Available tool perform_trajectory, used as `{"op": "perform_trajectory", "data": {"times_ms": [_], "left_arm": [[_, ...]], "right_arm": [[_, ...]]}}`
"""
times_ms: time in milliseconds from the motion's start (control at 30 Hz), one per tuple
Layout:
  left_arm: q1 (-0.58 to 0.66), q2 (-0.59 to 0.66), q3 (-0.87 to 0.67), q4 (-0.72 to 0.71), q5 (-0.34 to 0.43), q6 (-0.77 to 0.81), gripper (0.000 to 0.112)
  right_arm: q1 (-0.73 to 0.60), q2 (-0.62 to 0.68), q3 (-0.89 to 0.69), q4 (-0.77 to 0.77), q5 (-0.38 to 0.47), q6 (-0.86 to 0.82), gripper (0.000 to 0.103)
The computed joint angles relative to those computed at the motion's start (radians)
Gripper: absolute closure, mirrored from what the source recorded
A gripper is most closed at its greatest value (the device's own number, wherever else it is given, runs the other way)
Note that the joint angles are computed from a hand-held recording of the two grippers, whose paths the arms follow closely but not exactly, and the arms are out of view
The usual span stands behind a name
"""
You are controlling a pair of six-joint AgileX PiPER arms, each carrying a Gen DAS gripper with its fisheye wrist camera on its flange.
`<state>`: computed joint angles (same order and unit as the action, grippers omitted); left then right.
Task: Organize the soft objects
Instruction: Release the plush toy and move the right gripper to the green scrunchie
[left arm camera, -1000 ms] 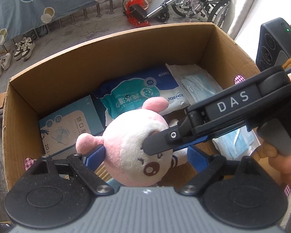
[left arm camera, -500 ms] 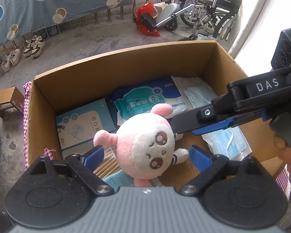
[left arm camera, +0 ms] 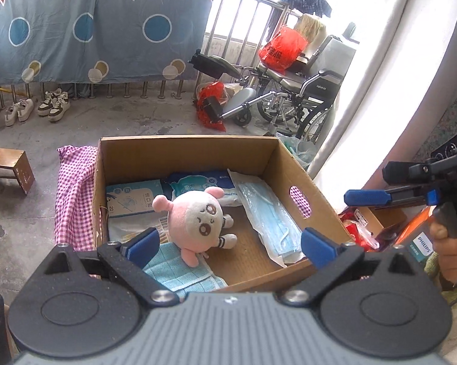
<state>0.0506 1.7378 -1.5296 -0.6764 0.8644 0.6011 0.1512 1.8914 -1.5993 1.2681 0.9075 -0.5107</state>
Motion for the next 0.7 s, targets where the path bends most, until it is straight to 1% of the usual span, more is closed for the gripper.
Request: {"op": "perform_trajectory", "data": {"times_ms": [100, 167, 233, 300, 367, 433, 500, 567, 633, 667, 700], "left_arm": [[0.003, -0.073, 0.164, -0.081, -0.04, 0.08, 0.012], [-0.005, -0.096, 0.248, -0.132, -0.066, 0.132, 0.012], [-0.021, -0.1, 0.314, -0.164, -0.076, 0.162, 0.012], [-0.058, -0.095, 0.38, -0.188, -0.118, 0.2, 0.012], [-0.107, -0.079, 0.416, -0.17, -0.165, 0.201, 0.013], [-0.158, -0.054, 0.441, -0.17, -0.217, 0.211, 0.015], [-0.202, -0.022, 0.451, -0.165, -0.247, 0.218, 0.017], [-0.233, 0.005, 0.454, -0.166, -0.272, 0.224, 0.023], [-0.267, 0.013, 0.471, -0.151, -0.312, 0.209, 0.026], [-0.277, 0.02, 0.471, -0.149, -0.324, 0.214, 0.03], [-0.285, 0.026, 0.469, -0.14, -0.332, 0.21, 0.031]], "right_arm": [[-0.008, -0.133, 0.203, 0.069, -0.037, -0.117, 0.025], [-0.003, -0.223, 0.344, 0.101, -0.085, -0.182, 0.025], [0.003, -0.297, 0.477, 0.142, -0.138, -0.245, 0.025], [0.01, -0.349, 0.586, 0.185, -0.187, -0.298, 0.025], [0.027, -0.377, 0.688, 0.229, -0.254, -0.34, 0.025], [0.043, -0.373, 0.758, 0.262, -0.309, -0.363, 0.025], [0.074, -0.348, 0.801, 0.281, -0.38, -0.375, 0.025], [0.097, -0.308, 0.821, 0.336, -0.414, -0.424, 0.028], [0.112, -0.253, 0.827, 0.422, -0.413, -0.496, 0.033], [0.125, -0.22, 0.812, 0.42, -0.429, -0.481, 0.035], [0.136, -0.194, 0.799, 0.403, -0.447, -0.455, 0.041]]}}
